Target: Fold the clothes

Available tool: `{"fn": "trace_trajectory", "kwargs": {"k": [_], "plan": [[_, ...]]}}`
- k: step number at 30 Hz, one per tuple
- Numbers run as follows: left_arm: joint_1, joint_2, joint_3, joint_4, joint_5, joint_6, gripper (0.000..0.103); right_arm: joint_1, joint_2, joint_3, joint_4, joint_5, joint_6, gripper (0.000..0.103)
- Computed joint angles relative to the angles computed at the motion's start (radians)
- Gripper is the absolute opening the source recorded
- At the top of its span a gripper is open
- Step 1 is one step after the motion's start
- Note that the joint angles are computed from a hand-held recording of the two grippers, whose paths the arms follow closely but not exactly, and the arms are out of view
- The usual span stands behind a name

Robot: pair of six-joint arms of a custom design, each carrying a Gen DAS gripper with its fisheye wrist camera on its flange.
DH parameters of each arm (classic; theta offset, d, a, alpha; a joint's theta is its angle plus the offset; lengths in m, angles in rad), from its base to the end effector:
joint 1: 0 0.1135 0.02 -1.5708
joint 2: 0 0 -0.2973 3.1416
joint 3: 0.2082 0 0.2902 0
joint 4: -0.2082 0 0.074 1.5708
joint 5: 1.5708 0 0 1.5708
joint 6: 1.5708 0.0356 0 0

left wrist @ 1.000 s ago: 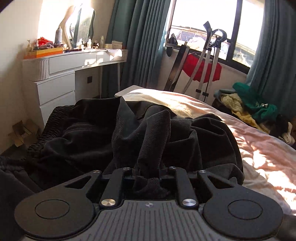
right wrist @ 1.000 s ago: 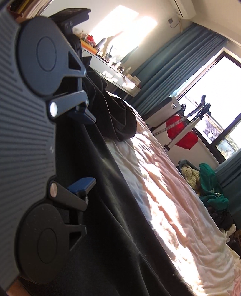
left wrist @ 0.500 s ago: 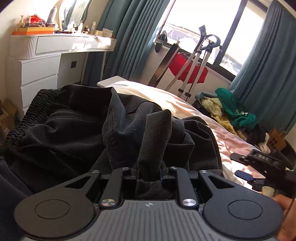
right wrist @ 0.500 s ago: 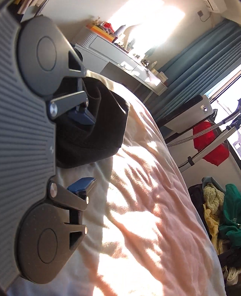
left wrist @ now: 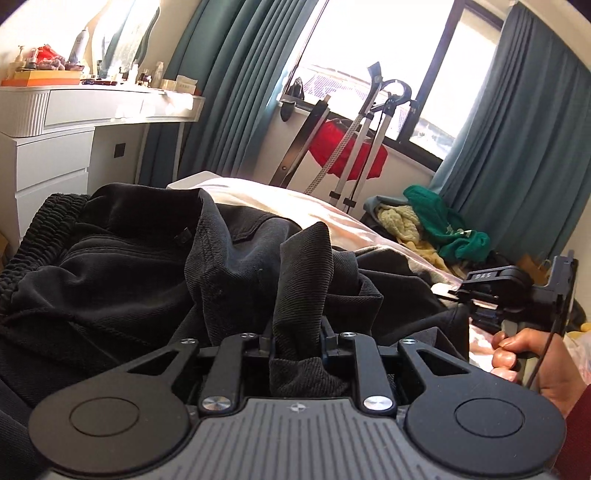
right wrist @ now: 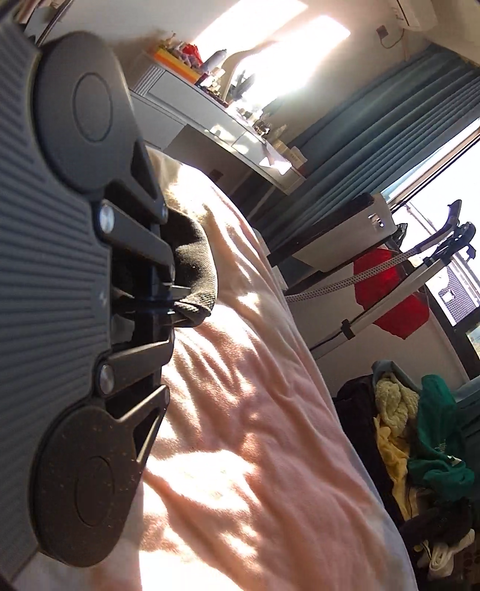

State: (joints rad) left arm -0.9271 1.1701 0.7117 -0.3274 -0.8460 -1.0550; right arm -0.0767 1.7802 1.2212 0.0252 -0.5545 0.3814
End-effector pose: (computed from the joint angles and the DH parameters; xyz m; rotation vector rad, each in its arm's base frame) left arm 0.1739 -0.1873 0.2464 -0.5073 2.0018 -0.2025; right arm 0.4442 -0.0153 0.2515 0.1433 2.1019 0.7650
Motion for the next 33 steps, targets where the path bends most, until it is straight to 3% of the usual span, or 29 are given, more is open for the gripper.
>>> {"fn": "trace_trajectory", "kwargs": {"k": [4, 6, 9, 14, 16, 23, 28, 33], "plan": [[-0.028, -0.029, -0.012, 0.085, 0.03, 0.066, 0.051, -0.109, -0.111, 0.017, -0.053, 0.064, -0.042, 0.007], [-0.07, -0.028, -0.007, 0.12, -0.005, 0.099, 0.065, -0.177, -0.136, 0.052, -0.077, 0.102, -0.058, 0.007], [-0.142, -0.014, -0.001, 0.179, -0.077, 0.148, 0.077, -0.305, -0.134, 0.137, -0.135, 0.134, -0.107, 0.007], [-0.157, 0.076, 0.06, 0.13, -0.033, 0.115, 0.078, -0.483, -0.085, 0.235, -0.135, 0.149, -0.128, 0.007], [-0.142, 0.126, 0.092, 0.077, 0.003, 0.077, 0.078, -0.522, -0.077, 0.2, -0.095, 0.147, -0.146, 0.007], [-0.081, 0.241, 0.149, -0.021, 0.091, 0.038, 0.078, -0.574, -0.109, -0.148, 0.048, 0.139, -0.178, 0.008], [-0.066, 0.24, 0.119, 0.047, 0.121, 0.041, 0.078, -0.634, -0.146, -0.378, 0.257, 0.043, -0.021, 0.007], [-0.065, 0.226, 0.093, 0.113, 0.091, 0.047, 0.078, -0.664, -0.223, -0.459, 0.381, 0.034, 0.1, 0.007]]}}
